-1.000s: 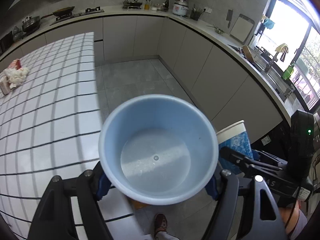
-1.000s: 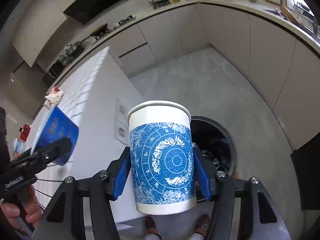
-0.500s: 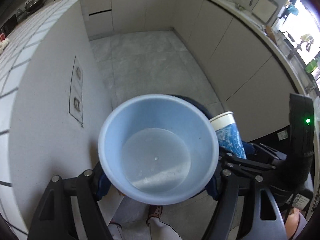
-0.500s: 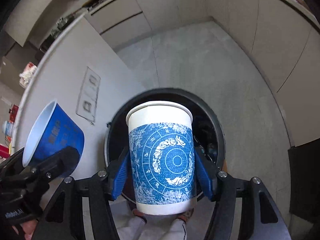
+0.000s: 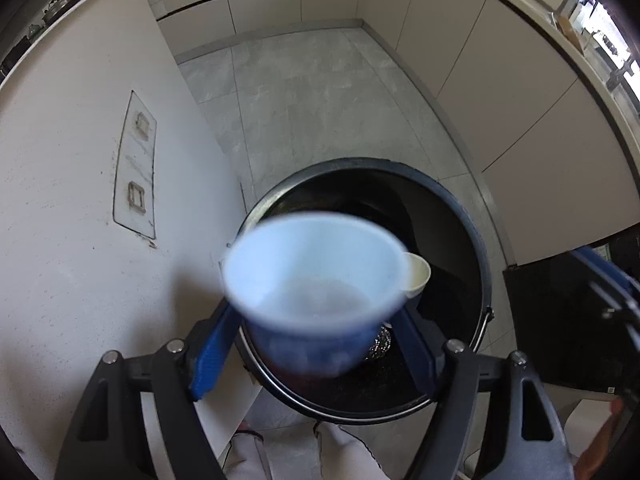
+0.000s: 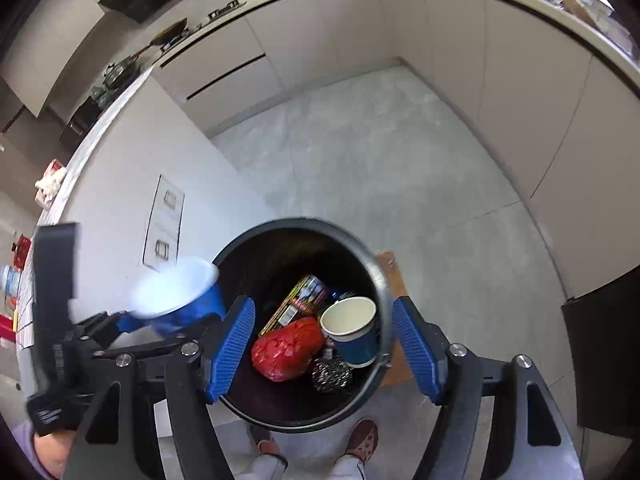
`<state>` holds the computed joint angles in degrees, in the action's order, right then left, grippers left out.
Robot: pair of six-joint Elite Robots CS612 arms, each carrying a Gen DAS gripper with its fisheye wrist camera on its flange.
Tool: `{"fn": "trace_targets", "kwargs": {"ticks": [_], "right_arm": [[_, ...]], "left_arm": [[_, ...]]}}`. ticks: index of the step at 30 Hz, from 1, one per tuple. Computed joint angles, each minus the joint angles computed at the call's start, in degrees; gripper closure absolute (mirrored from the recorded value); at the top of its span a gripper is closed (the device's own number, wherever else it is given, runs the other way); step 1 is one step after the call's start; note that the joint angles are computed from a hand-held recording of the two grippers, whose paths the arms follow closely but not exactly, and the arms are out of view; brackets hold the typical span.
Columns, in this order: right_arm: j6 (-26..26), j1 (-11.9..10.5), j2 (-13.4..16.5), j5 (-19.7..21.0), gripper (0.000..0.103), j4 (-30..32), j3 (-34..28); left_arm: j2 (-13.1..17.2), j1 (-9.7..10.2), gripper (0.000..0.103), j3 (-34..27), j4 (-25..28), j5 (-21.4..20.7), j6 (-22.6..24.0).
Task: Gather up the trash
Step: 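Open both tools to drop the cup and bowl into the bucket, then move both tools back toward the milk carton and tissue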
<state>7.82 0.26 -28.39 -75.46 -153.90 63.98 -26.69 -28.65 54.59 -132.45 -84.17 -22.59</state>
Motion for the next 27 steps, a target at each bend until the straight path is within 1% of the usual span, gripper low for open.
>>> {"fn": "trace_targets", "kwargs": {"ticks": [2,6,8,15,20,23,27], "right_arm": [[0.24,-0.19,-0.61,-0.92,0.03,-0.9,0.65],[0.55,-0.39,-1.97,-2.19,0.03,-3.04,2.26],[1.04,-0.52,-2.43,-2.28,0.03,-3.64,2.66],[1.69,-0.19,-4.07,-2.67,0.03,-5.89,3.95],[1.98,0.48,-5.71,-3.59,0.025,-8.15,4.99],[1.94,1.3,-6.45,-3.91,0.025,-9.66,5.3],[2.16,3.47,-7.29,-4.08,0.023,-11.73,4.94]], "left_arm": [[-0.25,-0.47,0.025,0.29,-0.23,1.39,0.52],[-1.15,-1.18,0.02,1.23,-0.76,3.53,1.32],[-1.6,-1.14,0.019,1.55,-1.2,2.86,1.48],[-4.08,-0.71,0.019,4.05,-4.59,3.05,2.76],[-7.4,0.16,0.019,7.66,-8.12,1.87,3.34],[-10.12,1.05,0.019,11.27,-12.36,0.47,3.51],[-13.8,2.48,0.019,16.48,-18.1,-0.23,4.34]]}}
